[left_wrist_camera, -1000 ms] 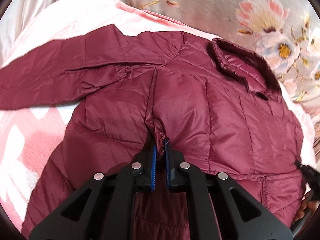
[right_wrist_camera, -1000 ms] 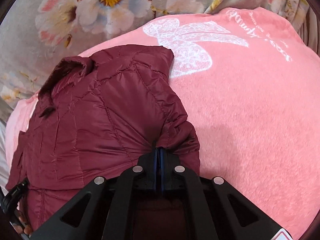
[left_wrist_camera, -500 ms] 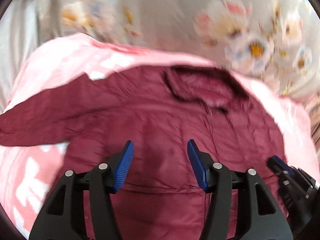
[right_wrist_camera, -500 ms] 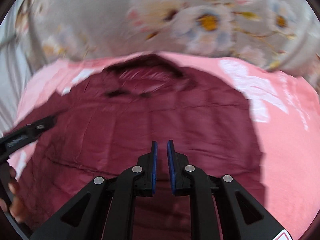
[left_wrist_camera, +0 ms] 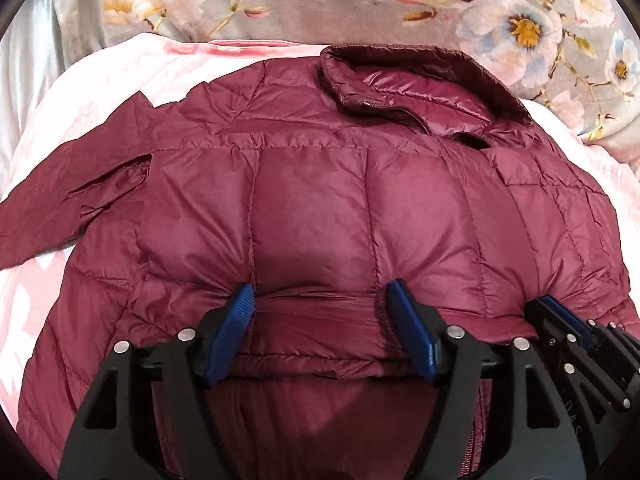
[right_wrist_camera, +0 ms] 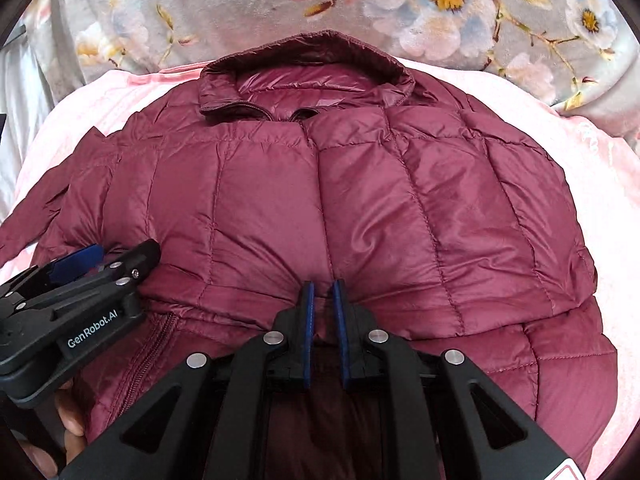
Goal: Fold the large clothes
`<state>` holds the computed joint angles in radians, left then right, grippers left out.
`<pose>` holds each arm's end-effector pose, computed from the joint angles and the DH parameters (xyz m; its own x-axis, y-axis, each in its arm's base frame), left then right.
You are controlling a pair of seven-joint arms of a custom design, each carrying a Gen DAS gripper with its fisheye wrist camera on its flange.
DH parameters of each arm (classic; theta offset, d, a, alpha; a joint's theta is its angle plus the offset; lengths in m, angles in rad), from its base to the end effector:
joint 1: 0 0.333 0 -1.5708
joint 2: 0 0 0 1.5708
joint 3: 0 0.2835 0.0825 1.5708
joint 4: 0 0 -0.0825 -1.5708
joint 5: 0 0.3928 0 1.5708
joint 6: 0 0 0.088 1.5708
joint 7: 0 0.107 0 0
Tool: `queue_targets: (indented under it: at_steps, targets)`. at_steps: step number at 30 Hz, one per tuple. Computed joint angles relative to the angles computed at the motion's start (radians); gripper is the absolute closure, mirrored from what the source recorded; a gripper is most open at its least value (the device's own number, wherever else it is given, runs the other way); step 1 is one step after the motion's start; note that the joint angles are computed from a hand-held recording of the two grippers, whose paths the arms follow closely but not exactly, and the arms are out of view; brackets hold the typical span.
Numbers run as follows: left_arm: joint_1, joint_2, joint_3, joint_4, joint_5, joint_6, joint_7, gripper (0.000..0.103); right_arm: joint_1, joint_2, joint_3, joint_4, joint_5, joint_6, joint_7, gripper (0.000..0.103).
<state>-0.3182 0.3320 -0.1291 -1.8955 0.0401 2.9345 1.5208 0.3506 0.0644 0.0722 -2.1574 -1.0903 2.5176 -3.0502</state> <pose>0.6041 -0.2854 0.3772 -0.4136 -0.9095 0.0427 -0.7023 0.2888 -0.6506 0.5217 0.2432 0.3578 -0.3967 -0.9179 -0.0122 -0.6474 0.2891 -0.7052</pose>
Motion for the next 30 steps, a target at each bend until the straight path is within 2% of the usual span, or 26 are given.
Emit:
queue_targets:
  at_steps: [3,6,8,9,11,13,14,16,17,18,19,21,23,24,25,28,30]
  targets:
    - [-0.037,0.011,0.036,0.019,0.048,-0.008,-0.050,0.032,-0.003,0.007,-0.004,0.006,-0.004,0.013,0.008,0.091]
    - [-0.023,0.008,0.022,0.013,0.044,-0.003,-0.048,0.029,-0.011,-0.013,-0.014,-0.021,-0.049,0.065,0.068,0.091]
    - [0.010,0.000,-0.009,-0.001,-0.001,0.010,-0.018,0.018,-0.031,-0.086,-0.026,-0.102,-0.249,0.147,0.325,0.089]
    - [0.021,-0.002,-0.018,-0.006,-0.021,0.015,-0.008,0.016,-0.043,-0.126,-0.019,-0.143,-0.330,0.148,0.449,0.084]
    - [0.076,-0.018,-0.072,-0.034,-0.109,0.031,0.048,0.016,-0.071,-0.192,-0.005,-0.218,-0.411,0.163,0.617,0.079]
    - [0.099,-0.029,-0.096,-0.052,-0.167,0.043,0.087,0.016,-0.097,-0.236,0.005,-0.279,-0.450,0.193,0.743,0.080]
    - [0.093,-0.035,-0.090,-0.060,-0.175,0.047,0.089,0.016,-0.106,-0.247,0.009,-0.296,-0.460,0.205,0.778,0.080]
    - [0.076,-0.045,-0.074,-0.070,-0.174,0.048,0.086,0.016,-0.111,-0.250,0.023,-0.301,-0.411,0.193,0.734,0.079]
    - [0.074,-0.047,-0.073,-0.072,-0.179,0.047,0.090,0.014,-0.107,-0.244,0.033,-0.293,-0.356,0.171,0.672,0.078]
    - [0.092,-0.049,-0.095,-0.073,-0.207,0.045,0.119,0.012,-0.104,-0.235,0.040,-0.284,-0.312,0.152,0.621,0.074]
    - [0.133,-0.051,-0.141,-0.075,-0.272,0.045,0.177,0.011,-0.104,-0.226,0.043,-0.274,-0.281,0.145,0.577,0.071]
    - [0.174,-0.058,-0.182,-0.077,-0.368,0.037,0.246,0.011,-0.099,-0.211,0.049,-0.254,-0.217,0.119,0.491,0.067]
    - [0.226,-0.093,-0.219,-0.095,-0.494,0.006,0.328,0.011,-0.080,-0.200,0.064,-0.227,-0.120,0.045,0.375,0.066]
    - [0.268,-0.117,-0.250,-0.104,-0.594,-0.020,0.408,0.011,-0.065,-0.195,0.076,-0.207,-0.080,0.000,0.311,0.065]
    - [0.286,-0.138,-0.255,-0.112,-0.657,-0.040,0.454,0.011,-0.056,-0.197,0.084,-0.200,-0.076,-0.021,0.283,0.065]
    - [0.328,-0.186,-0.221,-0.114,-0.798,-0.103,0.544,0.009,-0.023,-0.155,0.102,-0.125,-0.078,-0.041,0.199,0.065]
    - [0.326,-0.183,-0.167,-0.097,-0.786,-0.121,0.508,0.009,0.000,-0.087,0.104,-0.035,-0.081,-0.045,0.128,0.065]
